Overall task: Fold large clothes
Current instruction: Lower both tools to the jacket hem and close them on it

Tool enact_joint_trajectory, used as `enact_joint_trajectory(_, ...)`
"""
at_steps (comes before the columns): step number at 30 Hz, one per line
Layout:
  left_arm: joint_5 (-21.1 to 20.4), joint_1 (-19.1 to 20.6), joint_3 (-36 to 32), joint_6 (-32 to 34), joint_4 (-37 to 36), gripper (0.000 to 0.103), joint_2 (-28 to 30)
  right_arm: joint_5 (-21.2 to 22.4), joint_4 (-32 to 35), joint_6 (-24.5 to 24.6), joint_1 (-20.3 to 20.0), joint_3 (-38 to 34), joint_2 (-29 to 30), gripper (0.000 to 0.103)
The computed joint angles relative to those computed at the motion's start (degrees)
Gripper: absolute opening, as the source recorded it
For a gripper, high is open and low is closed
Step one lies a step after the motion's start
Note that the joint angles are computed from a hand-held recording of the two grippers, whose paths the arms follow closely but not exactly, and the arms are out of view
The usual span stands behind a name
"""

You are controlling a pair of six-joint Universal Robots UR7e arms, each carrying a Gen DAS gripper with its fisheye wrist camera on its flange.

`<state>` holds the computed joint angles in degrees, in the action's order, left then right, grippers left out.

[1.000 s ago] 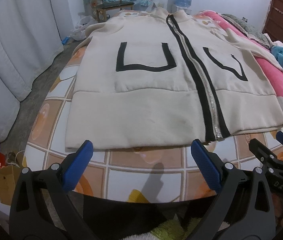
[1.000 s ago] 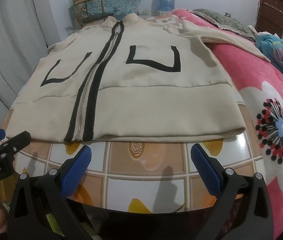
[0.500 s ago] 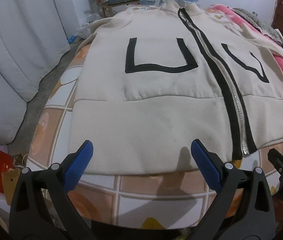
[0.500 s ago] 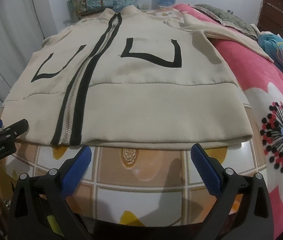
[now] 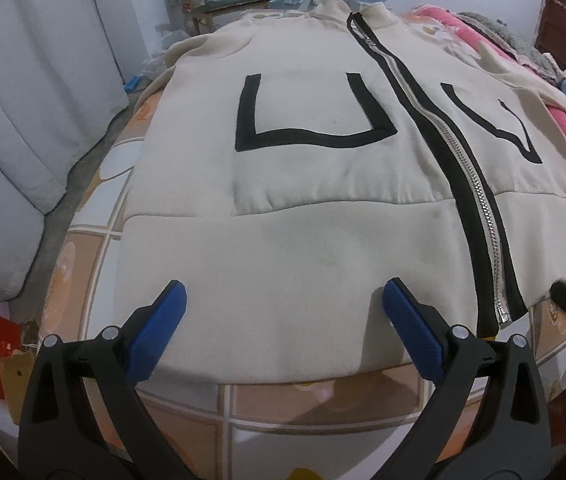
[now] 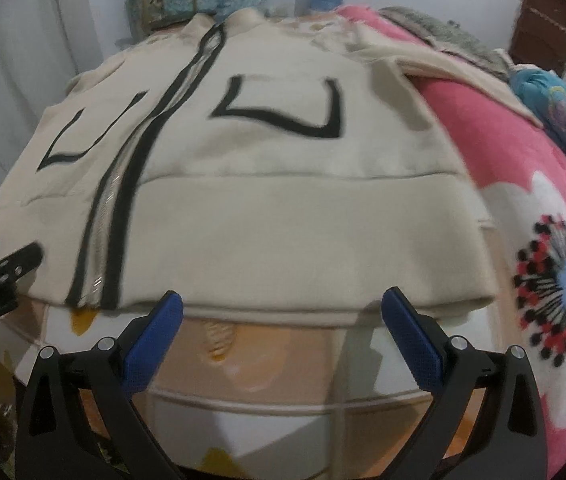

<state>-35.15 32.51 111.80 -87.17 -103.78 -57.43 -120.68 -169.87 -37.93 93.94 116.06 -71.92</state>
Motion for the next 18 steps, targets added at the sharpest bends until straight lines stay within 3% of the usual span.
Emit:
enact_joint_trajectory(4,0.4,0.1,1.5,2.9,-3.5,0.096,-0.7,-0.3,-4.9,-1.8,-1.6,-2.0,0.1,0.097)
enact_joint_trajectory(9,1.0,-0.1,2.5,4.4,-5.2,0.096,-1.0,-0.8,-5.3,-0.9,-3.7,-4.9,0.3,0.096)
enact_joint_trajectory(14,2.2,-0.7,4.4,4.9,-7.7,0.096,-2.6,0.6,-1.4,0.6,-5.3,-6.4,0.0,0.083)
enact_joint_trajectory(18,5.2,-0.8,5.9,2.2,-7.1,0.095,-4.9,0.9,-3.7,-1.2,-5.6,-7.0,0.8,0.070)
